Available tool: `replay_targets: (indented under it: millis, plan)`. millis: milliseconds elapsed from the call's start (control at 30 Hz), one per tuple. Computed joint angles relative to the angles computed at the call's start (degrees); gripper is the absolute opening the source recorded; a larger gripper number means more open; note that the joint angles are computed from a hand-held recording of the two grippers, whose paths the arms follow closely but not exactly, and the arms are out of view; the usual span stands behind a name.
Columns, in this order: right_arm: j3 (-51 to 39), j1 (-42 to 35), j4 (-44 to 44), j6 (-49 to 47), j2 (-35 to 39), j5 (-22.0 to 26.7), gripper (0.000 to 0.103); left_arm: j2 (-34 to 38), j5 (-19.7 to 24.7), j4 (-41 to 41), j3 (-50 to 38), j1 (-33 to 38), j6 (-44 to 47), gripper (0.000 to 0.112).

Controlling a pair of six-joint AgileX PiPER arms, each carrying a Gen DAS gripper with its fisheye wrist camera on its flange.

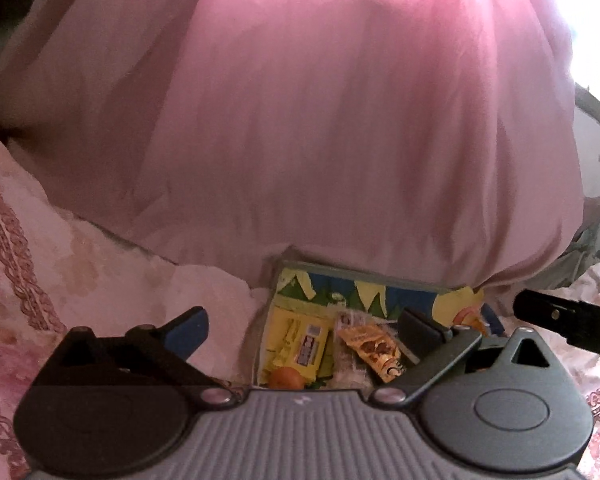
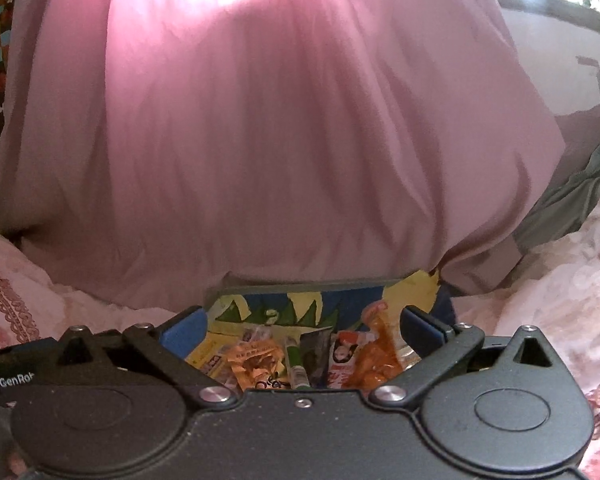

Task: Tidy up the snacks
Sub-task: 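Open left gripper over the tray while right releases the green tube inside, then withdraw both open grippers up and away from the tray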

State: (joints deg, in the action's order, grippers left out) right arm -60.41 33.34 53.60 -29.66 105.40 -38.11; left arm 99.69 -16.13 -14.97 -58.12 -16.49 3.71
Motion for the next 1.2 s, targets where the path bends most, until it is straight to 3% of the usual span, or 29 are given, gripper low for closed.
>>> replay_targets:
  millis: [233, 600, 767, 933, 1200]
  plan:
    - [6.15, 4.77, 9.45, -6.45, -6.63, -3.59, 0.102, -7.95, -1.79, -14.56, 7.02, -2.33, 13.29, 0.103]
    - [17.19, 13.73, 16.24, -5.36, -13.99, -11.90, 0.102, -20.75, -4.04, -40.38, 16.89, -7.39, 35.66, 0.103]
    - [20.69, 18.40, 19.14, -6.10, -17.00, -16.42, 0.102, -25.54, -7.75, -50.25, 18.10, -11.88, 45.06, 0.103]
    - [23.66, 23.96, 22.83, -7.67, -19.24, -21.04, 0.102, -29.24, -14.69, -58.68, 20.73, -18.01, 54.60, 0.103]
    - [27.64, 33.44, 29.77, -5.92, -21.34, -28.01, 0.102, -35.23, -22.06, -70.87, 27.17, -27.17, 62.90, 0.103]
